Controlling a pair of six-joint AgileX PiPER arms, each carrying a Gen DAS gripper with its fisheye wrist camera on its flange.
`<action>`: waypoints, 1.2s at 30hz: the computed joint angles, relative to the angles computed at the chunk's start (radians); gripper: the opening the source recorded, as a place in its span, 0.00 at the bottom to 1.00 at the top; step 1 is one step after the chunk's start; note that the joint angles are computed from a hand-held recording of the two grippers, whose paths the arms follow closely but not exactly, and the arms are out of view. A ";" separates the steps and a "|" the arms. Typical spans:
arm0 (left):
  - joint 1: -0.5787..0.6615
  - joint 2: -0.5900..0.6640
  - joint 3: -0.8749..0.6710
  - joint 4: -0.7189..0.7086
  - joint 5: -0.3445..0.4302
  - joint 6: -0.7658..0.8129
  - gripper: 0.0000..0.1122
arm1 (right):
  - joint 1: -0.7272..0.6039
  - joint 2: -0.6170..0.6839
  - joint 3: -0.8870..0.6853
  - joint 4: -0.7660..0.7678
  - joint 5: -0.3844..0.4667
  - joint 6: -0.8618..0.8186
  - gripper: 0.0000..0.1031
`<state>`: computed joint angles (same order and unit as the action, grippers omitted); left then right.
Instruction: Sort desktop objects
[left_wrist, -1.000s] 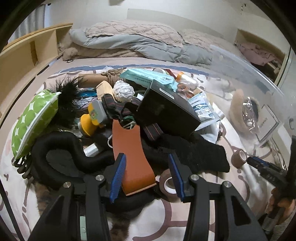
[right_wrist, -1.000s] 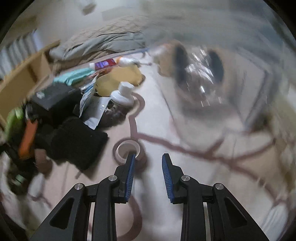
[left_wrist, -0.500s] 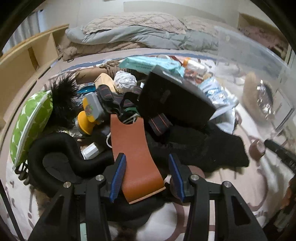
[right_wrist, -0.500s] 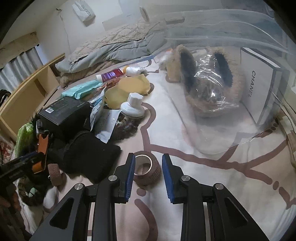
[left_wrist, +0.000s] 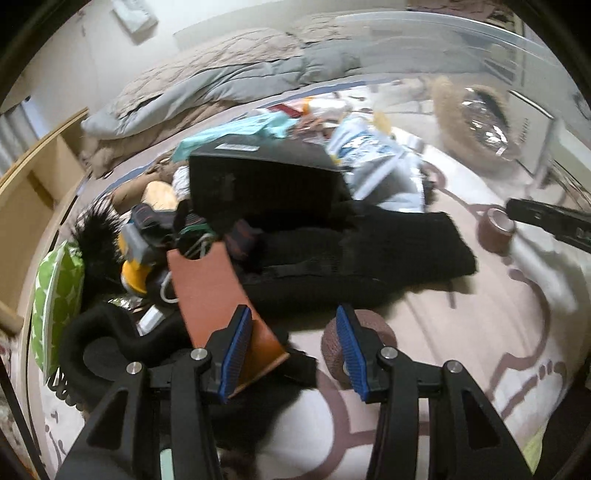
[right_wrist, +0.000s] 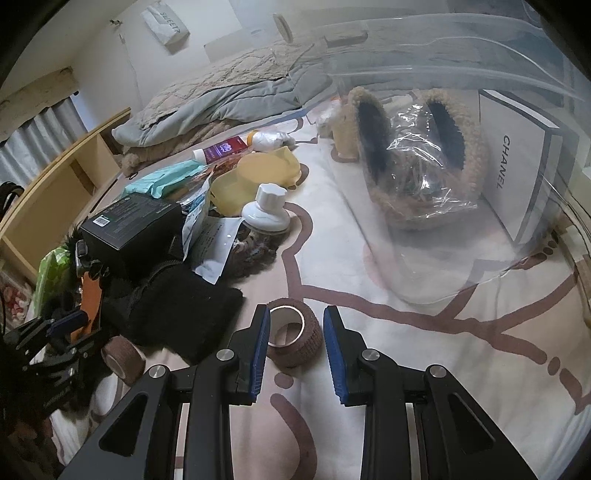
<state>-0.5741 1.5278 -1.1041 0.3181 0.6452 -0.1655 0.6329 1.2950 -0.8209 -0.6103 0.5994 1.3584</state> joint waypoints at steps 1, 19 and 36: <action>-0.005 -0.005 0.002 -0.019 0.001 0.016 0.41 | 0.001 0.000 0.000 0.000 0.000 0.001 0.29; 0.041 -0.078 0.094 -0.530 0.115 0.334 0.56 | -0.009 -0.023 0.023 -0.002 -0.017 0.015 0.29; 0.012 -0.147 0.281 -0.496 -0.117 0.009 0.65 | 0.038 -0.038 0.030 -0.114 0.007 0.128 0.72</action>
<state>-0.5623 1.3804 -0.8229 -0.1776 0.5285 -0.1567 0.6709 1.2572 -0.7907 -0.7241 0.6063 1.4865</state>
